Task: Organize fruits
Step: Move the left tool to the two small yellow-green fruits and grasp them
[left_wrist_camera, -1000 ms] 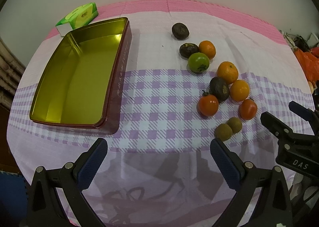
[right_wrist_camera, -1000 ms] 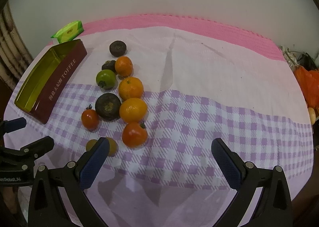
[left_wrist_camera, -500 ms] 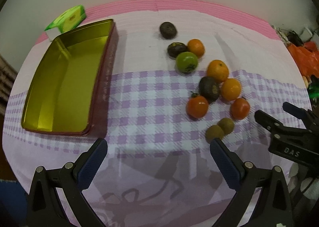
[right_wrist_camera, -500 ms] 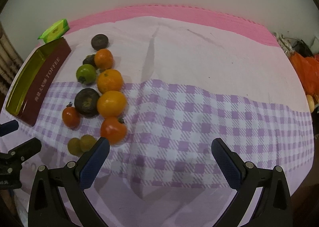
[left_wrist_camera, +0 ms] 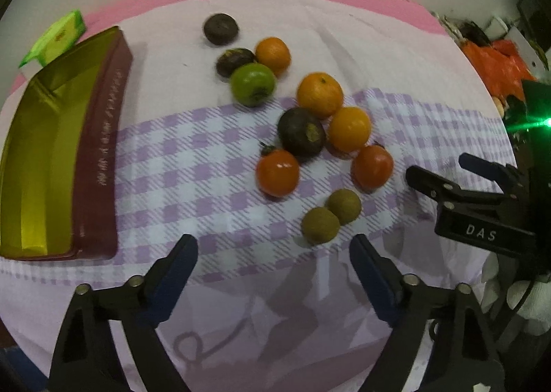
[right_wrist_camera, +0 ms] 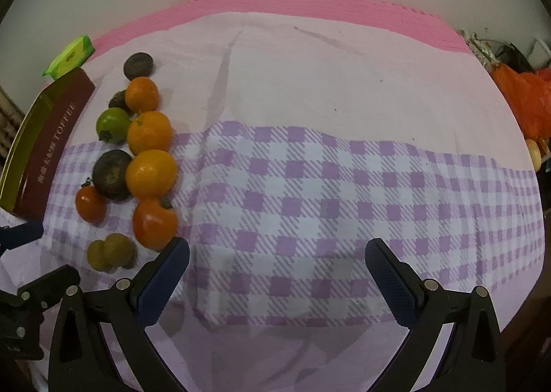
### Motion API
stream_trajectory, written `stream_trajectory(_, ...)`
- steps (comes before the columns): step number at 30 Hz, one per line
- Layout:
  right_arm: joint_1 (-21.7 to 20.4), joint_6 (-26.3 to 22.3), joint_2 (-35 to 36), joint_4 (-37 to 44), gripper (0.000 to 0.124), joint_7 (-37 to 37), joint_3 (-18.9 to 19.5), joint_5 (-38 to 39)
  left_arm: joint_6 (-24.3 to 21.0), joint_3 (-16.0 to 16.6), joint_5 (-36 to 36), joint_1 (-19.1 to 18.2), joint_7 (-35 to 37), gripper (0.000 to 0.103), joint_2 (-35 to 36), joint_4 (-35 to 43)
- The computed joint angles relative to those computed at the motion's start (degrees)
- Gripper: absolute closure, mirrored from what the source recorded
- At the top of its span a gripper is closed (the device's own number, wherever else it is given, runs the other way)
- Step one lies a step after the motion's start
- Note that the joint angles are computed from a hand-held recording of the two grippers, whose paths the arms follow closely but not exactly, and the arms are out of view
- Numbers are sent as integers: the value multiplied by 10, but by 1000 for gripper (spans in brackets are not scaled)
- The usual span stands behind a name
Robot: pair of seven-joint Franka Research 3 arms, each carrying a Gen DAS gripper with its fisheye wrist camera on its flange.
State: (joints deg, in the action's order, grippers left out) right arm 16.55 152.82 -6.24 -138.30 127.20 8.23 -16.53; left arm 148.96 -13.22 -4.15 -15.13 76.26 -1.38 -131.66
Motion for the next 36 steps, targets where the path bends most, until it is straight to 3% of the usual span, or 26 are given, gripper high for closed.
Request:
stream_trajectory(4,-2,0,2,0,23,-1,-3,3,-7,-5,-6,-4,18,30,15,17)
stream_trajectory(9,-2,-3,10,2,23,-10,-8,17,-16,-12,-28,-5,55,51,42,43)
stream_trajectory(11,-1,-3,12,2,23,-18,-11,29,-15,-14,-31,-3,58,51,48,48)
stream_trajectory(14,-2,-3,14,3,23,-24,-12,34,-20,-18,-37,-1,67,61,61,60)
stream_trajectory(25,2,-14,18,8,22,-12,-11,20,-17,-25,5,-4,50,67,82,83)
stream_trajectory(36,3,-20,21,12,21,-8,-12,13,-10,-25,-23,-1,77,67,51,61)
